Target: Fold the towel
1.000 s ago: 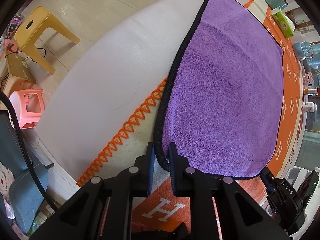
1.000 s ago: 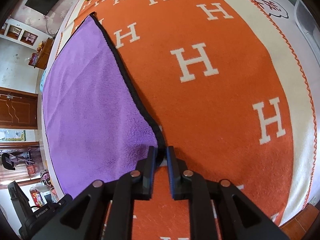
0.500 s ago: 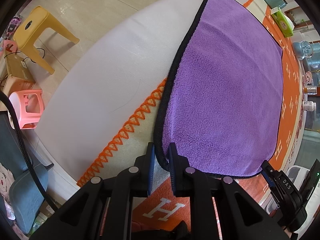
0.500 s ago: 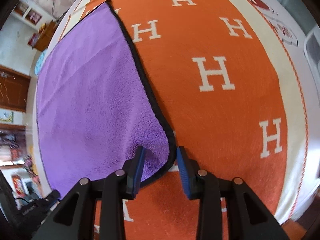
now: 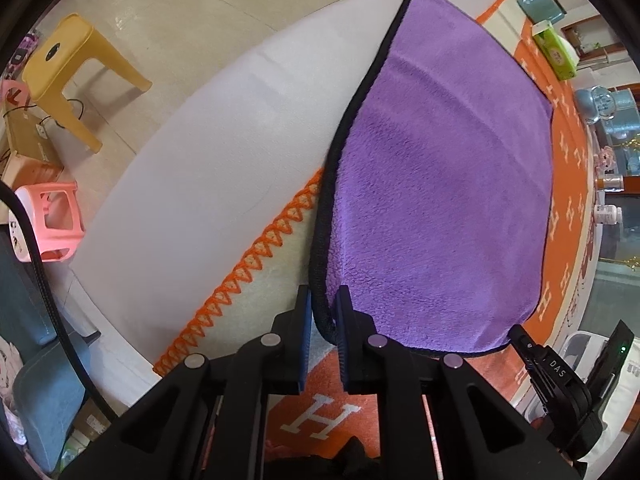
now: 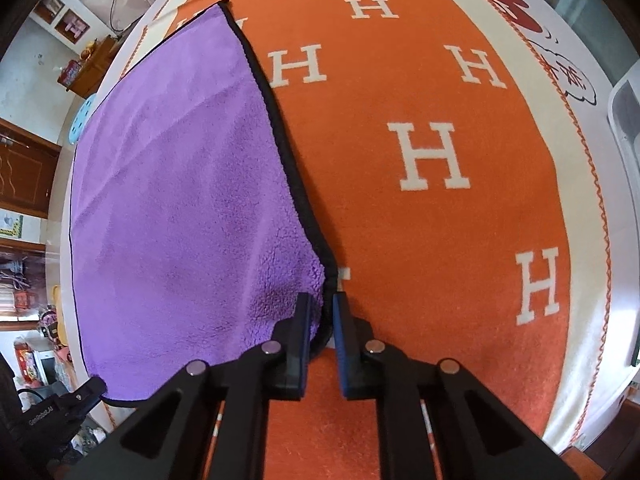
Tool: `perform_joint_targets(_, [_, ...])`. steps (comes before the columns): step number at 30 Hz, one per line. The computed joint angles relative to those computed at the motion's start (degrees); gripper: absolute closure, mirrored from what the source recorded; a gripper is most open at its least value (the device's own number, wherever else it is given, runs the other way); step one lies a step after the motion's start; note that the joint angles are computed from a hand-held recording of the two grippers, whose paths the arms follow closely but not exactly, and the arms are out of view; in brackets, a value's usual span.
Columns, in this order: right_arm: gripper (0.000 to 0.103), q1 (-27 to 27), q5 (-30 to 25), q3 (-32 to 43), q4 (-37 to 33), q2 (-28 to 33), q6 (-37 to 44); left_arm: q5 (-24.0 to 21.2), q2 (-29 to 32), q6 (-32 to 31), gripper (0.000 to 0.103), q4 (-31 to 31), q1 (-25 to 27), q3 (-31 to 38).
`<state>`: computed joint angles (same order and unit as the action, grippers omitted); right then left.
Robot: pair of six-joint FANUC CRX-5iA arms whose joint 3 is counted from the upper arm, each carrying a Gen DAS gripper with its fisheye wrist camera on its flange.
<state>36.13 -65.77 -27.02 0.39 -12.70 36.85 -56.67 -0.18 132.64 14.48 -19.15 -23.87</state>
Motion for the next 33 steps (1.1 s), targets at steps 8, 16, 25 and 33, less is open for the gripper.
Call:
perform_joint_targets(8, [0.094,0.1,0.9,0.7,-1.0,-2.7,0.3,0.3,-2.4,0.0,0.094,-1.2,0.3,1.4])
perform_joint_targets(16, [0.094,-1.2,1.9,4.2,-3.1,-5.0,0.7,0.9,-4.3,-1.1,0.095,-1.8,1.8,4.6])
perform_joint_targets(25, [0.101,-5.1,7.6,9.1,-5.1,-3.2,3.1,3.9,-2.5,-3.5,0.095,-3.7,4.9,11.8])
perform_joint_targets(33, [0.101,-7.8,14.0,13.9,-4.0,2.2,5.4,6.4,3.1,-6.2,0.095,-4.5,7.4,18.9])
